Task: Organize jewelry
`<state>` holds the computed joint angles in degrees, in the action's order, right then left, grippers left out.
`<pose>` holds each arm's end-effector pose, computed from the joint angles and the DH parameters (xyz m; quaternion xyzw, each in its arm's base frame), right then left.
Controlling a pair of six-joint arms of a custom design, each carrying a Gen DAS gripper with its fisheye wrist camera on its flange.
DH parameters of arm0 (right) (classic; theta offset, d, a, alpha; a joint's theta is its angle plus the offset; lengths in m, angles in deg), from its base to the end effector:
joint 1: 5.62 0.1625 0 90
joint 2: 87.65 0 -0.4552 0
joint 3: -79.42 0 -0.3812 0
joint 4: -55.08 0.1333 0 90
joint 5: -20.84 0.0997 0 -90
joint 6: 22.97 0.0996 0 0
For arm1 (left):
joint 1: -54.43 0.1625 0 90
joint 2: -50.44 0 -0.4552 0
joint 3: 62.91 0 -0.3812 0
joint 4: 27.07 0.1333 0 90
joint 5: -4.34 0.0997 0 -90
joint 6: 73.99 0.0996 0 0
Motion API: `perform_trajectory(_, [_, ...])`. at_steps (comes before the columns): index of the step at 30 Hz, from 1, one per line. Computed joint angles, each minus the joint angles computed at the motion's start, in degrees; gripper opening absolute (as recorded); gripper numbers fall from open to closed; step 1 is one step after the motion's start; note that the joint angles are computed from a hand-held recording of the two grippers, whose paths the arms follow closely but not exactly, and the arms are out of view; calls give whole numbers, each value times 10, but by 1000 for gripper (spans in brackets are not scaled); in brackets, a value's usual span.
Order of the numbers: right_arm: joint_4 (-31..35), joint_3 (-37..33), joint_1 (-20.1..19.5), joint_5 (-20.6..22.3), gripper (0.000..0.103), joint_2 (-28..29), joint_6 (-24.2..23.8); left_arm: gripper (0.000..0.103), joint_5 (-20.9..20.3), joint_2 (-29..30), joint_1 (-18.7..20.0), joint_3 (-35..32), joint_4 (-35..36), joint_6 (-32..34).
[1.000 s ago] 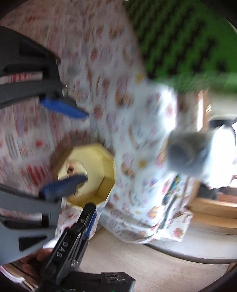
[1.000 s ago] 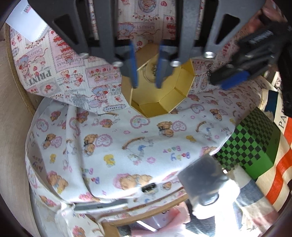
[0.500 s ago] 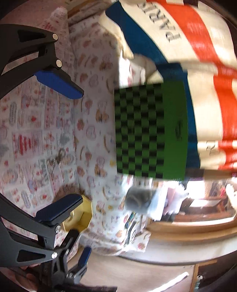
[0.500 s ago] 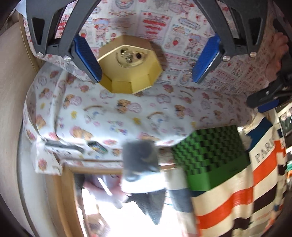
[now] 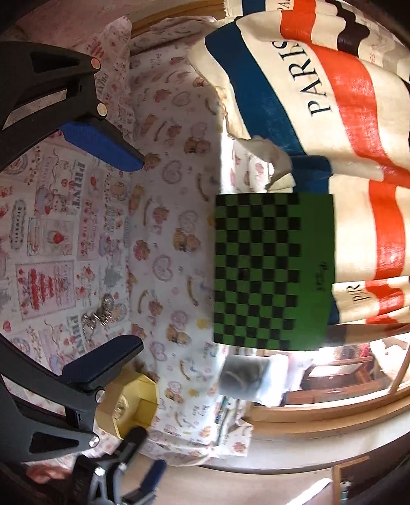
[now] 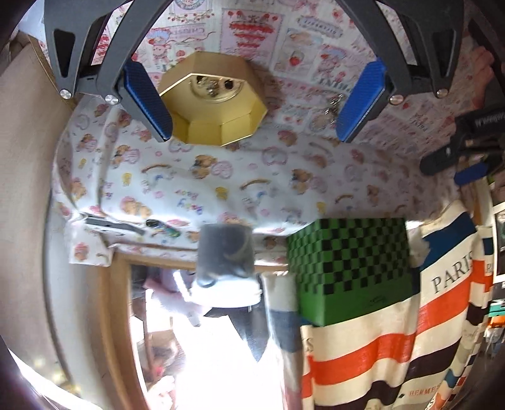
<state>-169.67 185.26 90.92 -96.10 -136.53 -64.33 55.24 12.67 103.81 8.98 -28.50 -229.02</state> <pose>0.1577 -0.6010 0.2645 0.1736 -0.7511 0.5284 0.3557 -0.2982 -0.6488 0.1018 0.3130 0.7820 -0.4877 0.2294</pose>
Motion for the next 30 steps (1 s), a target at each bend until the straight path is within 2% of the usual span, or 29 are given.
perform_trajectory(2, [5,-1,-1,-1,103,0,7,103,-1,5,2,-7,8,1])
perform_trajectory(6, [8,-7,-2,-5,103,4,14,103,-3,0,0,17,-43,25])
perform_trajectory(8, [53,5,-11,35,103,-14,27,103,-12,5,-3,16,-48,54])
perform_trajectory(11, [29,-9,-3,-3,103,2,16,103,-32,6,-8,28,-88,93])
perform_trajectory(15, [11,-9,1,-6,103,7,1,103,-18,0,-6,36,-94,90])
perform_trajectory(21, [-18,-16,7,-27,103,20,-18,103,-43,-5,-10,52,-133,102])
perform_trajectory(24, [-22,-5,4,-9,103,13,-13,103,-25,-6,-8,48,-106,84])
perform_trajectory(25, [-19,-2,4,-2,103,10,-11,103,-38,-6,-11,52,-118,91])
perform_trajectory(27, [-27,-7,8,-18,103,17,-17,103,-63,-7,-17,65,-155,116])
perform_trajectory(28, [-31,-11,10,-28,103,20,-21,103,-59,-9,-17,68,-158,115])
perform_trajectory(30, [-14,-4,6,-11,103,12,-11,103,-29,-14,-12,69,-137,95])
